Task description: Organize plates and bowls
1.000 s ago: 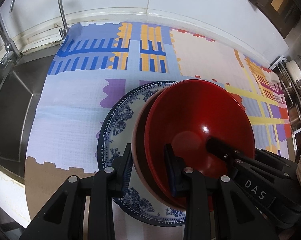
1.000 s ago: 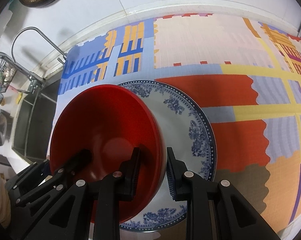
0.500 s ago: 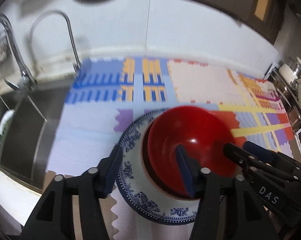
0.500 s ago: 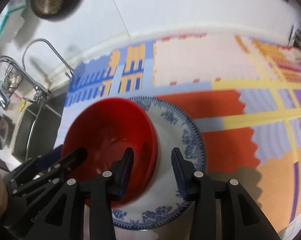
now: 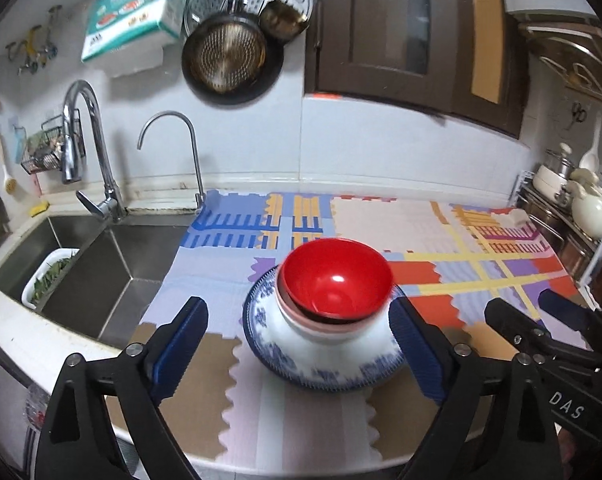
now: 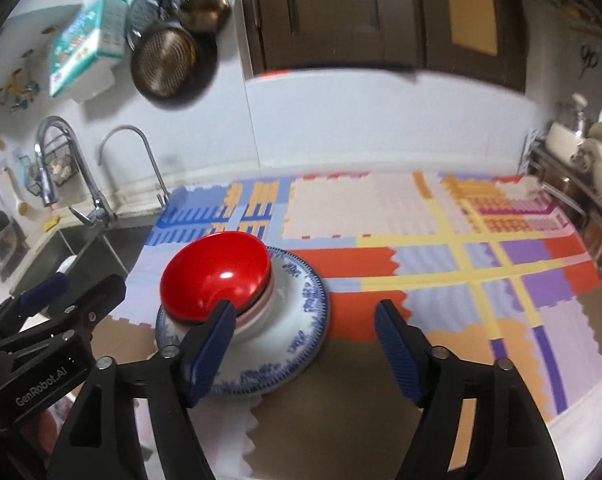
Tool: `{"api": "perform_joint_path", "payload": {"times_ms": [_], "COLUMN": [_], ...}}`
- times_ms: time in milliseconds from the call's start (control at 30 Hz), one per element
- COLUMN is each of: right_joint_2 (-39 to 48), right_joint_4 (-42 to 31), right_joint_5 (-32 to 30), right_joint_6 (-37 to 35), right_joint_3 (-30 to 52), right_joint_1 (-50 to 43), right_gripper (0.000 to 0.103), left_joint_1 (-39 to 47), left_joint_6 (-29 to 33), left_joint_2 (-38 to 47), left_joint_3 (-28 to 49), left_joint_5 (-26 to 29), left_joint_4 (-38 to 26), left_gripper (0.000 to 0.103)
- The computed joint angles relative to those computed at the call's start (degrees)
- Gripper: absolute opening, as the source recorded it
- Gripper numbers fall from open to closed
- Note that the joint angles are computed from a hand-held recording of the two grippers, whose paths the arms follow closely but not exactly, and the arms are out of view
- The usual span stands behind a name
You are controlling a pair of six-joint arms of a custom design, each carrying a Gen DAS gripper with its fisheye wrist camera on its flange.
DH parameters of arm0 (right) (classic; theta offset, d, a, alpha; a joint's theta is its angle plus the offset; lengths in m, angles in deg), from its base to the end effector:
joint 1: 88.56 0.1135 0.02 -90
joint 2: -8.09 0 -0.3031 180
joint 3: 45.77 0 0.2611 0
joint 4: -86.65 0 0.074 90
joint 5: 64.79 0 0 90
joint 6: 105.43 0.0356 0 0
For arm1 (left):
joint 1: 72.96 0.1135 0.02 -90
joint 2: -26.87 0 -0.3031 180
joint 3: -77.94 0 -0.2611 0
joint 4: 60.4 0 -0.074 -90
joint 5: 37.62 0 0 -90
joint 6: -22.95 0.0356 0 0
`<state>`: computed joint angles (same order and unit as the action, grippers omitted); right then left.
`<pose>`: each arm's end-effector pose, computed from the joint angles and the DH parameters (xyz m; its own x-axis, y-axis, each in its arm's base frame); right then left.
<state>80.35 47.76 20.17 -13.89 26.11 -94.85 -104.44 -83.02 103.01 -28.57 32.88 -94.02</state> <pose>0.2722 -0.0269 0.3312 -0.6278 0.0961 -0.7724 0.0584 0.9954 0.0764 0.2577 -0.1439 0.3321 -0.5573 0.0372 -0.8295 0.1138 0.9930 -0.0320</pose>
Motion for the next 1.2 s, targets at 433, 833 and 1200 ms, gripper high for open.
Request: {"api": "perform_joint_path", "payload": {"times_ms": [433,833,1200], "right_joint_2": [-25.16,-34.94,-38.17], "right_joint_4": [-9.59,-19.13,-22.24], "right_joint_5": [-8.66,-20.81,-21.58], "right_joint_6": [-5.45,-11.69,-12.51], "right_joint_3": [-8.85,-6.23,-5.61], "right_joint_1": [-12.28,-25.91,-26.57], "right_gripper": [0.087,0.087,0.087], "left_joint_1": [-22.45,-32.34,-35.01], "left_joint_6": [-10.79,-16.17,-17.62], "left_joint_2": [-14.28,-17.89,-20.26], "left_joint_3": [-4.15,-1.39,-1.10], "left_joint_5": [-23.70,-31.58,-33.16], "left_joint_4": [-12.21,-20.64,-24.32], "left_gripper": [0.102,0.103,0.103]}}
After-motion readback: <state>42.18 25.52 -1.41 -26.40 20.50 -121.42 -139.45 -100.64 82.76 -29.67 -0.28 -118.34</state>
